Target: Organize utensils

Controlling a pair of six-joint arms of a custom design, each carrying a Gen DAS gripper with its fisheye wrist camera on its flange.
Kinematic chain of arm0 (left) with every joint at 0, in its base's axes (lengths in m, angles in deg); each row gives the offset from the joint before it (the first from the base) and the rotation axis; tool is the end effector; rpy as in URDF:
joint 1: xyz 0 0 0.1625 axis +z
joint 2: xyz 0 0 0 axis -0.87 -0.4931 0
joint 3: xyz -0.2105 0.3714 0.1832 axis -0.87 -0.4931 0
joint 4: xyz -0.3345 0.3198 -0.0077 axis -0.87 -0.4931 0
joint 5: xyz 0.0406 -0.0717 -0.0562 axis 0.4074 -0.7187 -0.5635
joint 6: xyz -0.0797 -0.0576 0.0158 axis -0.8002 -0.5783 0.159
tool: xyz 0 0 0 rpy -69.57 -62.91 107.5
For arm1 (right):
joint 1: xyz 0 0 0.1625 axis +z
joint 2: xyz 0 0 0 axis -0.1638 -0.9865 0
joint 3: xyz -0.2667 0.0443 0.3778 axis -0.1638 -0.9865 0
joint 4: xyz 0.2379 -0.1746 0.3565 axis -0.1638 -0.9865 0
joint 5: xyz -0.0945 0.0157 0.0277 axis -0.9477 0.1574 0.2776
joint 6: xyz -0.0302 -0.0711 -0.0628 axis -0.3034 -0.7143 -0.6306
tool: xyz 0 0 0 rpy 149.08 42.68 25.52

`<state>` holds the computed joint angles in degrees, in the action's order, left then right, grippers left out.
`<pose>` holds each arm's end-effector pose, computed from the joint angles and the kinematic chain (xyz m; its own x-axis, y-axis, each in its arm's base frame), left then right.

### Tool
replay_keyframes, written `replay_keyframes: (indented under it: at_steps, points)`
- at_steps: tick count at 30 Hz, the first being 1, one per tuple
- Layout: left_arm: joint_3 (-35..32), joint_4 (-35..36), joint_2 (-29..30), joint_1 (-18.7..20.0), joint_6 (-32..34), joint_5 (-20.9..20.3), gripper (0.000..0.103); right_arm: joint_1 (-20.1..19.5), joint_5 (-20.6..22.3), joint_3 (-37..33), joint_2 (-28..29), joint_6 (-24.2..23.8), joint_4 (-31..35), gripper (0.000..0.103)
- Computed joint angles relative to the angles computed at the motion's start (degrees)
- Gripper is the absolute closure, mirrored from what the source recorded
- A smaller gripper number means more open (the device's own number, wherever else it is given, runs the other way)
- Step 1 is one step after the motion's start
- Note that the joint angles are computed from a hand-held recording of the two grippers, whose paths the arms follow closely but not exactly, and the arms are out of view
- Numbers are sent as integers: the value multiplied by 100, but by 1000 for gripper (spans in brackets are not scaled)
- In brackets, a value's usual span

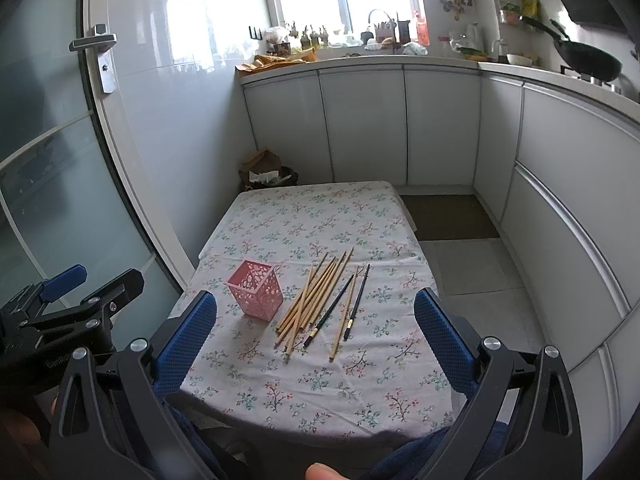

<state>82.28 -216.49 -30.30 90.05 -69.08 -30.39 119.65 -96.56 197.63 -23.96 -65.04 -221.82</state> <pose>-0.4701 -0.5062 0.1519 -0.6551 0.3812 -0.6524 0.7328 0.5310 -0.4255 0.2283 -0.4470 0.3529 -0.7949 0.2727 0.5421 -0.3676 0.4944 -0.7877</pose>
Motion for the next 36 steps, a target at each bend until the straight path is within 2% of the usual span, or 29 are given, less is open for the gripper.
replay_keyframes:
  at_steps: [11, 13, 15, 19, 21, 23, 25, 29, 30, 31, 32, 36]
  points:
    - [-106, 63, 91, 129, 79, -240, 7, -207, 156, 42, -38, 19, 64, 7]
    - [-273, 261, 163, 272, 123, -527, 7, -409, 397, 14, -124, 132, 383, 7]
    - [-508, 507, 294, 443, 90, -797, 7, -816, 898, -57, -328, 546, 1048, 7]
    - [-1378, 1473, 808, 947, -20, -1749, 7, -1611, 1536, -416, -399, 1311, 2113, 7]
    - [-1862, 1867, 1172, 1134, -38, -1985, 10, -1966, 1765, -690, -308, 1644, 2633, 19]
    - [-2273, 2174, 1488, 1240, -38, -2021, 14, -2287, 2081, -950, -222, 2037, 3161, 27]
    - [-2741, 2493, 1823, 1379, -76, -2229, 17, -2528, 2408, -1171, -126, 2225, 3451, 30]
    - [-3412, 3007, 2321, 1503, -246, -2296, 41, -2784, 2733, -1703, 155, 2280, 3929, 33]
    - [-3540, 3068, 2439, 1523, -198, -2324, 45, -2829, 2775, -1834, 222, 2284, 4044, 36]
    - [-3723, 3211, 2606, 1535, -120, -2323, 51, -2871, 2813, -1983, 294, 2314, 4201, 39]
    - [-3879, 3338, 2765, 1536, -74, -2244, 53, -2926, 2866, -2200, 413, 2360, 4397, 45]
    - [-4295, 3658, 3249, 1565, 1, -1840, 54, -3036, 2919, -2693, 789, 2228, 4781, 58]
